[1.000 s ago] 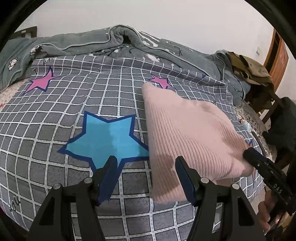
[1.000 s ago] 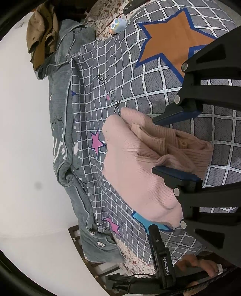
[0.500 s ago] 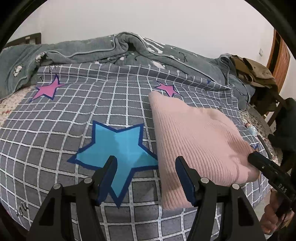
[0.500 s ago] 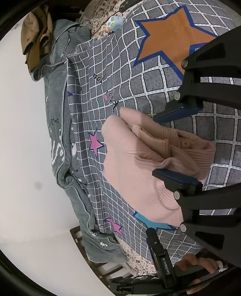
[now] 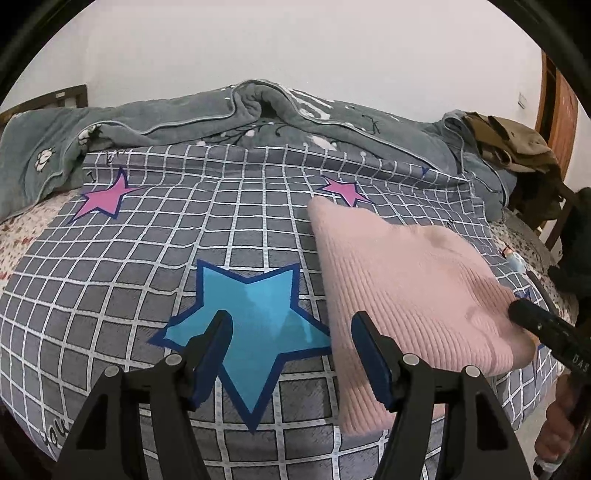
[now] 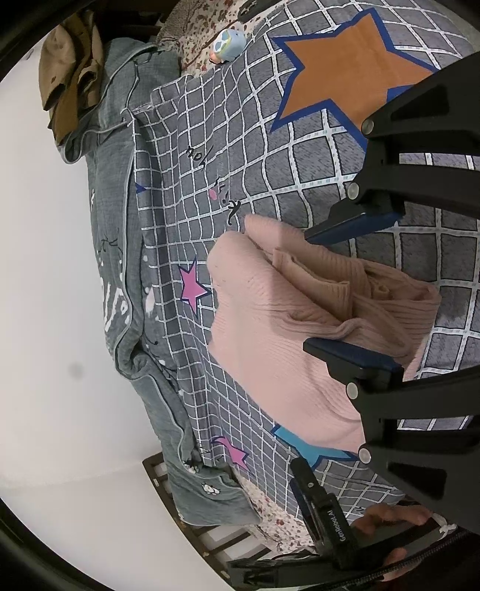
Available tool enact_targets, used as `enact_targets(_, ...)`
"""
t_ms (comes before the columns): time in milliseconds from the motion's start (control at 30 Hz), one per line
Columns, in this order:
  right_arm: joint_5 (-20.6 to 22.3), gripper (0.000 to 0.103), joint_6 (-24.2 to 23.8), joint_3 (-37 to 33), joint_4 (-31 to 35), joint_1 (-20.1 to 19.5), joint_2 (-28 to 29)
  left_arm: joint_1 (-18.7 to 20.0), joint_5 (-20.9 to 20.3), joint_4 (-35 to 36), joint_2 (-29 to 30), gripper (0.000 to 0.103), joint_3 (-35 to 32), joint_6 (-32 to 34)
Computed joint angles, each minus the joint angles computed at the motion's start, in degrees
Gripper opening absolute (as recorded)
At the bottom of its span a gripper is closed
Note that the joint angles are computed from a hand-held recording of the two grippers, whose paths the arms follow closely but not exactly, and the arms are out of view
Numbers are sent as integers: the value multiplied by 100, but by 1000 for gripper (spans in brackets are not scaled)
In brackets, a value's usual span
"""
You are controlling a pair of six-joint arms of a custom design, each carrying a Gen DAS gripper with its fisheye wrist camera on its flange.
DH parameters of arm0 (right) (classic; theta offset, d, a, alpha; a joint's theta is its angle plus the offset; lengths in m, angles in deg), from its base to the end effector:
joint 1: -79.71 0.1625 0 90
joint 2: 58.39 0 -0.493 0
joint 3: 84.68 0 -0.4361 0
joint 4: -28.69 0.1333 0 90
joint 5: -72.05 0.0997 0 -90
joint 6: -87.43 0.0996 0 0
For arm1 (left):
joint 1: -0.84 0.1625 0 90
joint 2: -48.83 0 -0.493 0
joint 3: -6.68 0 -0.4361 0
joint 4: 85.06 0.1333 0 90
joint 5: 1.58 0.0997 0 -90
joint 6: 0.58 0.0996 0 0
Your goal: Fold small clothes
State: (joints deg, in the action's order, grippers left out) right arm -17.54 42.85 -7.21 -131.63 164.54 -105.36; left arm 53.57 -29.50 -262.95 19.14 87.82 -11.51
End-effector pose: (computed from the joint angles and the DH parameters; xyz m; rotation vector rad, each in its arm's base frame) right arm 0.0566 -0.8611 0.2889 0.9191 -2.5559 0.8966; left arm -0.3132 -0.7770 0.0873 0.0741 2.1606 -1.1583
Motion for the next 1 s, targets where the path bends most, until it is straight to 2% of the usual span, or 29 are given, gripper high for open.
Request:
enact_targets(100,11,52,29,-17,-34,10,14,-30,221,-231,126,65,-130,330)
enact_targets(167,16,52,50,-46,-27,19,27,-67,440,-536,256,65,-250,773)
enact_targets(300,18,52,58,-73,-29,26,41,-94,506,-801,325,65,-294,1180)
enact_targets(433,-71,52,37,-88,27,42,39,-98,527,-351,229,65,-210,962)
enact_targets(533,-105,52,-51,-69,23,56,11,-147,823,-341,212,65,-166,1069)
enact_targets(600,-82,52,-58,-63,-1,57,-2,-165,870,-380,166,65,-102,1006)
enact_targets(800,47,52,95,3,63,19,-61,-192,873,-209,-6,65,126,388)
enact_targets(1000,72,52,-1,214,17,4,-178,-232,634,-198,-66,65,239,138)
